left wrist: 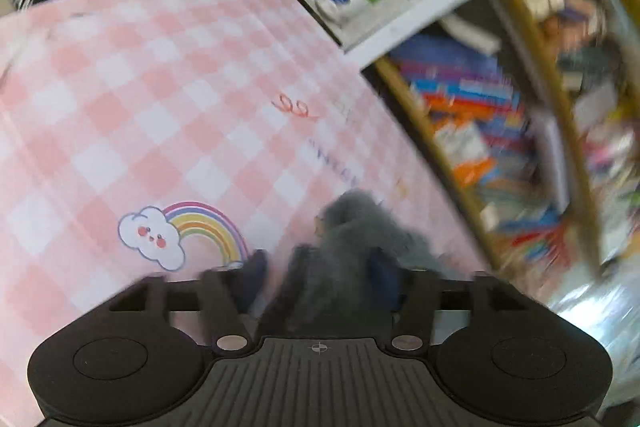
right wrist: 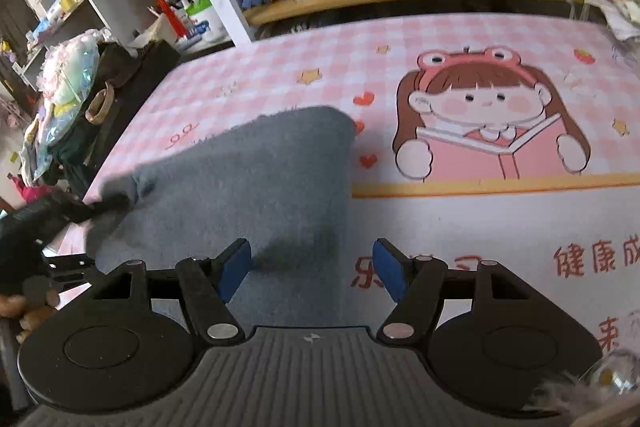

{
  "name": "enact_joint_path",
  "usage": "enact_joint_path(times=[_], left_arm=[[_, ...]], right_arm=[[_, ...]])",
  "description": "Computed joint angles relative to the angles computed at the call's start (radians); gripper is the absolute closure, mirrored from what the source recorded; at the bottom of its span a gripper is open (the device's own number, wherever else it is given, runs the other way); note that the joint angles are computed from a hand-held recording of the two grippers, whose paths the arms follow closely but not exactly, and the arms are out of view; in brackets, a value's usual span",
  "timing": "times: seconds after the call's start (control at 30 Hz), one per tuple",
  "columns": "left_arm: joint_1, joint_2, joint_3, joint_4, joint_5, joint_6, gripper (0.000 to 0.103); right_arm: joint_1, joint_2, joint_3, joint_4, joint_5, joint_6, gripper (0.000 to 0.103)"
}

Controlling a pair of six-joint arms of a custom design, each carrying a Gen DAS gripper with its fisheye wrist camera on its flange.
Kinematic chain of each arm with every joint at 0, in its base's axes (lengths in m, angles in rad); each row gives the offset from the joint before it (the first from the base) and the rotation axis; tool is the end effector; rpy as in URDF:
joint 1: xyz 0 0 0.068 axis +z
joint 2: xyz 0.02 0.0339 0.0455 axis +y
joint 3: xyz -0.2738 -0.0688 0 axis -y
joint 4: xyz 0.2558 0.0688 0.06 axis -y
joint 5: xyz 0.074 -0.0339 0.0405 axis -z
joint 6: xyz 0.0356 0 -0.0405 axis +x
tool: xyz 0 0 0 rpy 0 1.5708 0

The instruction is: Fold clothes

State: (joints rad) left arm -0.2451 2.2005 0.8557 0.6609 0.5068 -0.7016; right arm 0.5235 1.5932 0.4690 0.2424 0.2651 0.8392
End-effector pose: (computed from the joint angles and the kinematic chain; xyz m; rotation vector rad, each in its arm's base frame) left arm 0.3630 -0.1086 0.0325 -0.2513 2.3652 -1.0553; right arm 0.2295 0.1217 0.0988 0.4969 2.3818 0.2975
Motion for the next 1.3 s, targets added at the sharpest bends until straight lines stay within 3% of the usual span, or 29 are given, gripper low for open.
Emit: enact_joint_path(times=[0.13,0.37,0.4,0.43,0.47,0.53,0.6,0.67,0.7,0.73,0.8,0.87,0.9,0.93,1.07,1.13,1.3], left_arm=[[0.020,-0.025,-0.043,0.060,0.027,-0.015,0.032],[0.009,-0.002,0.046,-0.171,0.101,0.080,0.028],[0.006,-0.001,0.040,-0.163,0.103,0.086,0.029],[0.001,-0.006,0.033,-0.152,0.093,0.094,0.038],[-0.003,-0.028,0.012,-0.120,0.071,0.108,0.065],[-0.013,-0.073,-0.030,-0.056,0.025,0.140,0.087],[-0.008,-0.100,-0.079,0.062,0.025,0.135,0.087],[-0.024,-0.101,-0.051,-0.002,-0.034,0.173,0.087],[-0.031,-0.078,-0.001,-0.100,-0.056,0.187,0.086],[-0.029,-0.044,0.047,-0.182,-0.048,0.183,0.079],[-0.004,-0.019,0.046,-0.159,-0.012,0.095,0.065],[0.021,-0.011,0.031,-0.110,0.024,0.019,0.032],[0.030,-0.008,0.020,-0.066,0.049,0.004,0.027],[0.038,-0.003,0.009,-0.020,0.074,-0.010,0.024],[0.003,0.011,0.083,-0.161,0.094,0.118,0.022],[-0.031,0.024,0.135,-0.263,0.050,0.192,0.022],[-0.060,0.082,0.211,-0.313,0.039,0.252,0.025]], right_arm=[[-0.012,0.013,-0.003,0.020,-0.026,0.013,0.038],[-0.057,0.048,-0.026,0.108,-0.102,0.067,0.038],[-0.066,0.058,-0.027,0.121,-0.116,0.078,0.038],[-0.075,0.070,-0.027,0.133,-0.128,0.091,0.038],[-0.083,0.082,-0.027,0.144,-0.141,0.106,0.038],[-0.086,0.088,-0.031,0.158,-0.143,0.124,0.038],[-0.082,0.081,-0.038,0.166,-0.134,0.130,0.037],[-0.082,0.081,-0.039,0.169,-0.133,0.133,0.037],[-0.083,0.082,-0.039,0.170,-0.133,0.134,0.037],[-0.084,0.083,-0.039,0.172,-0.133,0.135,0.037],[-0.085,0.084,-0.039,0.174,-0.133,0.137,0.037],[-0.086,0.083,-0.042,0.178,-0.131,0.140,0.037],[-0.089,0.084,-0.045,0.185,-0.133,0.142,0.037],[-0.093,0.087,-0.047,0.192,-0.137,0.144,0.037],[-0.109,0.112,-0.046,0.229,-0.167,0.149,0.037],[-0.119,0.134,-0.041,0.257,-0.191,0.146,0.036],[-0.153,0.215,-0.013,0.316,-0.277,0.158,0.033]])
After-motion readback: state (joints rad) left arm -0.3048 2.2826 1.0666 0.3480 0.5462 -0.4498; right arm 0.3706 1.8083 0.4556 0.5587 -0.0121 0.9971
